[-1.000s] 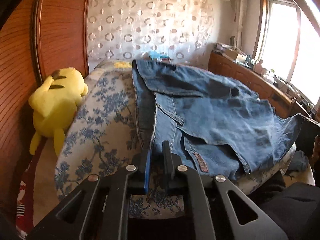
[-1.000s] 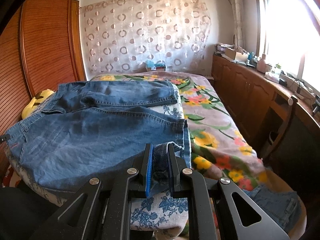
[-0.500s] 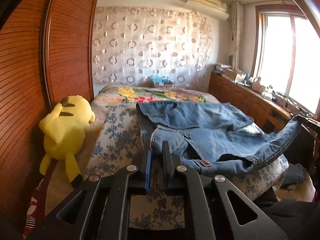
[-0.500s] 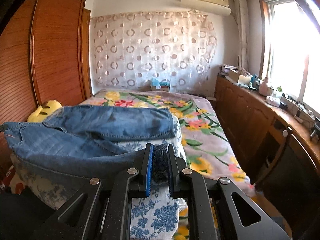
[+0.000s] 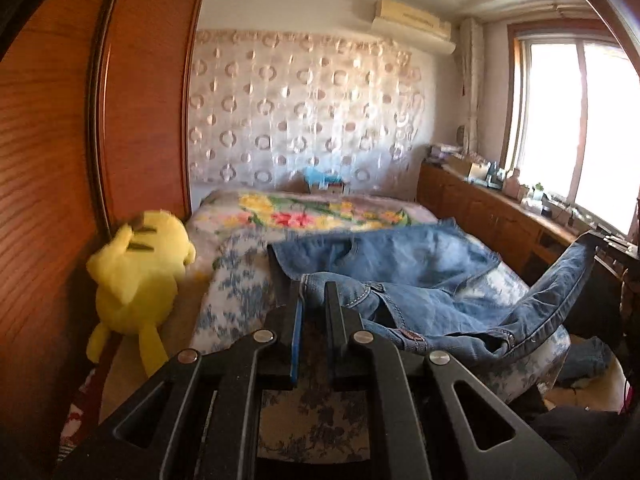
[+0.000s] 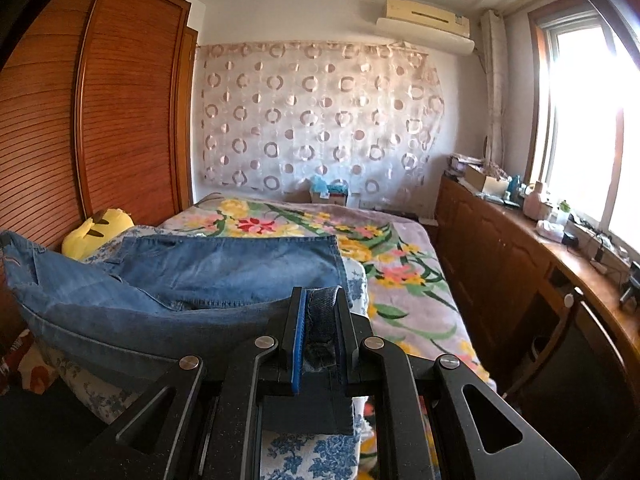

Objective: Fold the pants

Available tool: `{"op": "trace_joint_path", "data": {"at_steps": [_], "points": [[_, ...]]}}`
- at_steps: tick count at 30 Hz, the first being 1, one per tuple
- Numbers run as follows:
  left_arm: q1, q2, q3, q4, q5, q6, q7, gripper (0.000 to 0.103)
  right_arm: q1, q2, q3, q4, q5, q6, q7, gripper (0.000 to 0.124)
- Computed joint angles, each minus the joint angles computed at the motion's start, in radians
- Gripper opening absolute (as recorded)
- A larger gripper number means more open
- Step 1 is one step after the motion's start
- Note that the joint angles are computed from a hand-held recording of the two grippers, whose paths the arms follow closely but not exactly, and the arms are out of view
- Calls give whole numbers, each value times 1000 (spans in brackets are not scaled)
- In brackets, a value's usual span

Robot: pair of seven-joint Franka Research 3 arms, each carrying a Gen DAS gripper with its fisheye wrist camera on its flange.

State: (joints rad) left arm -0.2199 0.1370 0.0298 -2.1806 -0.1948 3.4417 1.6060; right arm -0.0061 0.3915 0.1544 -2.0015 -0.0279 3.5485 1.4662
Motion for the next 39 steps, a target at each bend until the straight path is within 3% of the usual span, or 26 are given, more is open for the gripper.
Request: {"op": "trace_joint_path", "data": {"at_steps": [3,8,14,20,26,34,39], "points": [[-63,39,52,22,-56,-26,44,10,41,52,-36,39,41,-28,-33,13],[-50,77,48,41,25,-62,-34,10,95,134,-79,104,123,-61,-106,13],[-130,112,138,93,73,-91,-88,10,104,215,-78,219,183,-106,-161,13],[-132,182,165,232,160,-129,-145,10,168,284,-131,383,256,-126,-208,13],[-88,276,143,398,236,-180,-206,10,264,436,-246,600,359,-139,-249,13],[21,356,42,580,314,-288,-266,10,322,566,-341,819,462,-241,-227,13],[75,435,-15,740,360,-381,-290,10,335,658,-419,989,430,-326,-116,13]]}}
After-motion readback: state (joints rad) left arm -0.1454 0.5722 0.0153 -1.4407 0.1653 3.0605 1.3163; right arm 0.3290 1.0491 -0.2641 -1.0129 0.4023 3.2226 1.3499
